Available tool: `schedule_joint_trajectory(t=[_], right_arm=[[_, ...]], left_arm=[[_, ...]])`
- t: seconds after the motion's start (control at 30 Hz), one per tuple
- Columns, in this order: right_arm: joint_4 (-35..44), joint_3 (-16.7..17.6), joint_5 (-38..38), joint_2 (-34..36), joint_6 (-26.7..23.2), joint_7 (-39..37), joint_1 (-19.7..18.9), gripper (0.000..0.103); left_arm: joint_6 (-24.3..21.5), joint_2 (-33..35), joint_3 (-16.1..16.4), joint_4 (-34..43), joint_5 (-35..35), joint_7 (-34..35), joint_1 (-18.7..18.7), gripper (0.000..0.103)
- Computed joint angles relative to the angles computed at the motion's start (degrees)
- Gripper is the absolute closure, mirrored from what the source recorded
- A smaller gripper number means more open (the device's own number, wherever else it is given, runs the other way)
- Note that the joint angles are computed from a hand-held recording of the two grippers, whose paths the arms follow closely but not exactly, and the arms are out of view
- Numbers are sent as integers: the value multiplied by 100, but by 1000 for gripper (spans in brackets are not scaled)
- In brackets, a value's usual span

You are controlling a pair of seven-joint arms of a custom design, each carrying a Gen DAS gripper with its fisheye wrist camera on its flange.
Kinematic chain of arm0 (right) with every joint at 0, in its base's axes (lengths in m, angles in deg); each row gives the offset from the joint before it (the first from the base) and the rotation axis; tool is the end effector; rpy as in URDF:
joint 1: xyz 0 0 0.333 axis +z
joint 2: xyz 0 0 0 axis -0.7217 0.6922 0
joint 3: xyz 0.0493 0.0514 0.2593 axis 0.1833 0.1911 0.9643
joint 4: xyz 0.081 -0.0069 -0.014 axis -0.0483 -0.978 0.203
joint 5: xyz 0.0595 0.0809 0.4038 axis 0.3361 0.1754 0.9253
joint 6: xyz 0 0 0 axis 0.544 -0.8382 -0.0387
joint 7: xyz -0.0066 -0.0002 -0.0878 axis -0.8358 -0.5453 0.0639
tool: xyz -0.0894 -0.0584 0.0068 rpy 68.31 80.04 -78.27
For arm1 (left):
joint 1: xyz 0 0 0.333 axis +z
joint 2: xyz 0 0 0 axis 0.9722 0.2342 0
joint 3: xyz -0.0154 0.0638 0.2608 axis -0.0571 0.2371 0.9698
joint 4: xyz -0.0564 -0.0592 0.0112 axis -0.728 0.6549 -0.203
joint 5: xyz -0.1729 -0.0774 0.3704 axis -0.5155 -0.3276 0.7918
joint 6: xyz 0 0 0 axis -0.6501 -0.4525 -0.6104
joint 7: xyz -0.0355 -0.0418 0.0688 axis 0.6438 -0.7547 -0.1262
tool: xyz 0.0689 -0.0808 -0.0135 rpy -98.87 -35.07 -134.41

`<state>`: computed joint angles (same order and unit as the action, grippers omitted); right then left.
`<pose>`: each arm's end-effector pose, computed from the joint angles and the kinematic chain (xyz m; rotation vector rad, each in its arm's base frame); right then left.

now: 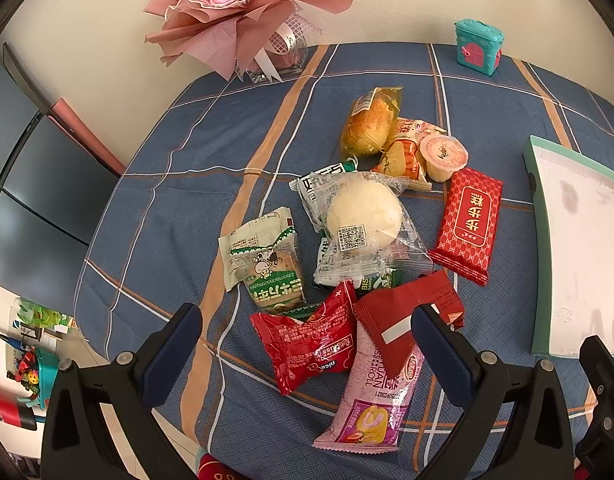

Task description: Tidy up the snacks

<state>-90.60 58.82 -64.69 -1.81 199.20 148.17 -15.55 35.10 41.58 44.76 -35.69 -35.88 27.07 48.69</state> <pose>0.5248 0.4063 0.4126 -1.6614 2.2499 -0.4504 0.5899 -0.4064 0.4112 -1.7820 1.9279 -0.1560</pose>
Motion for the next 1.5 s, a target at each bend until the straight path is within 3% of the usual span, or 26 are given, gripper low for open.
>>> schedule_joint_trajectory(t=[0.77,0.83,0.93,1.13,1.37,1.5], right_arm=[[407,7,25,311,-246,-158,91,0],[535,5,33,405,-286,-211,118,0],[706,30,143,546,-44,-390,112,0],[1419,224,1005,1179,543,-1210,2,0],[3090,255,1560,2406,-167,-2096,236,0],[3840,260,1920,2989,-506,-2456,313,0]], left_arm=[[91,-2,-15,-52,-102,46,56,0],[171,-43,-25,-111,-172,61,111,0],[640,-320,-93,-510,-484,94,361,0],[1072,-739,-34,-1098,-582,-7,687,0],[1496,-1056,-112,-1741,-1114,313,1144,0],[1324,-931,-179,-1662,-1548,559,1247,0]])
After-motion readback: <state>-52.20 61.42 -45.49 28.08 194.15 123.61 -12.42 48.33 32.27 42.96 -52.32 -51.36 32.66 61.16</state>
